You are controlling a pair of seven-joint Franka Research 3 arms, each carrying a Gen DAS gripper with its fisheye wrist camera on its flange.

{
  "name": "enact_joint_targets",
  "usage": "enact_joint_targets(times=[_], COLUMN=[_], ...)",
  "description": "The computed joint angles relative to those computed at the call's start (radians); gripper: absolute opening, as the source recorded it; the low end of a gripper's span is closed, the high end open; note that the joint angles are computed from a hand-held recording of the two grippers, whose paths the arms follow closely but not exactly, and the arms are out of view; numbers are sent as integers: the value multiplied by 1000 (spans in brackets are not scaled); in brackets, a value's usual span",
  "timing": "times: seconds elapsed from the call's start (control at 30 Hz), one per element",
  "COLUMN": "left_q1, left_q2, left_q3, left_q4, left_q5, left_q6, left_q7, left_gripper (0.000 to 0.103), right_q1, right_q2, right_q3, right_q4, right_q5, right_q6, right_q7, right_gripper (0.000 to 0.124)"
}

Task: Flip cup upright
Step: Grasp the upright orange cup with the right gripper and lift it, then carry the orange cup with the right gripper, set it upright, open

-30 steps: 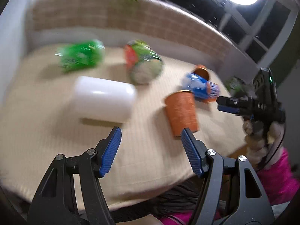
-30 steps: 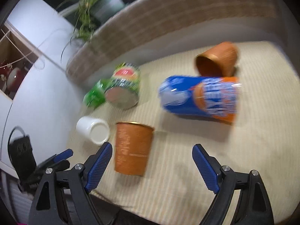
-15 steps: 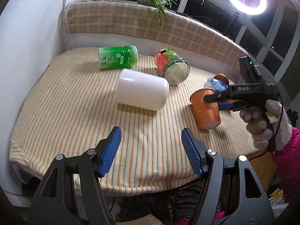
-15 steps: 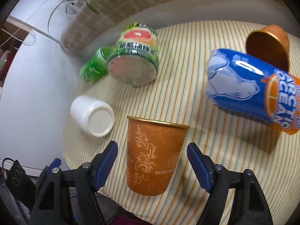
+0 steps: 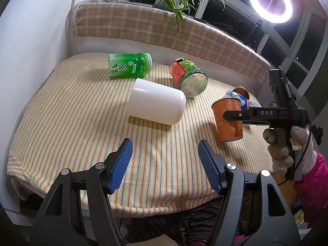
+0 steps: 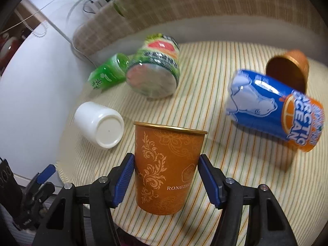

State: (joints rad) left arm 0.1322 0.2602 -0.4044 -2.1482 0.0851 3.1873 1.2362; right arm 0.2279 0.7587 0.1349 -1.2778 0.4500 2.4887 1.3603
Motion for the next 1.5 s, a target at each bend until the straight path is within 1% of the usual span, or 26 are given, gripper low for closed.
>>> enact_joint_targets(times=[0.17,0.23,0.27,0.33,0.37,0.43,0.47,0.53,0.57,0.63,0.77,0.93,1.03,1.13,1.27,1.37,1.5], left_q1=[9,21,26,30,31,20,0,-19,-17,-15,-18,2,13,11,-5,-24,-64], left_q2=[2,5,6,9,8,4,1,-2,-2,-4,-7,-2,-1,0,2,5,7], left_q3=[-9,-21,-26,-30,-32,-20,1,20,18,17,19,-4,-15,-14,0,16,55], left_q4=[-2,-2,-2,-1,-1,-2,-2,-2,-2,-5,-6,-2,-1,-1,2,4,8], left_q5=[3,4,6,12,14,23,31,44,48,55,73,83,87,90,97,105,120], left_q6=[13,16,17,18,19,23,25,29,31,36,40,38,38,38,40,41,46], left_q7=[-5,-6,-6,-9,-11,-19,-27,-38,-41,-48,-61,-62,-61,-61,-66,-73,-88], left_gripper=[68,68,68,68,68,68,68,68,68,68,68,68,68,68,68,68,68], right_q1=[11,30,43,70,86,140,192,236,252,252,301,306,286,270,251,221,208], right_q2=[-75,-91,-97,-94,-92,-83,-81,-86,-85,-89,-102,-109,-122,-129,-135,-151,-171], right_q3=[14,6,1,-14,-23,-74,-130,-180,-196,-195,-249,-248,-219,-196,-170,-132,-111], right_q4=[-150,-195,-220,-239,-255,-264,-279,-312,-321,-337,-377,-408,-440,-459,-474,-500,-535], right_q5=[21,13,5,-19,-36,-86,-127,-172,-187,-200,-219,-217,-204,-192,-178,-174,-172], right_q6=[199,284,341,407,459,521,568,629,654,677,711,740,772,782,784,794,809], right_q7=[-60,-63,-63,-45,-41,-2,29,56,66,72,93,85,72,54,36,18,-8], right_gripper=[66,66,66,66,66,66,66,66,66,66,66,66,65,65,65,65,67])
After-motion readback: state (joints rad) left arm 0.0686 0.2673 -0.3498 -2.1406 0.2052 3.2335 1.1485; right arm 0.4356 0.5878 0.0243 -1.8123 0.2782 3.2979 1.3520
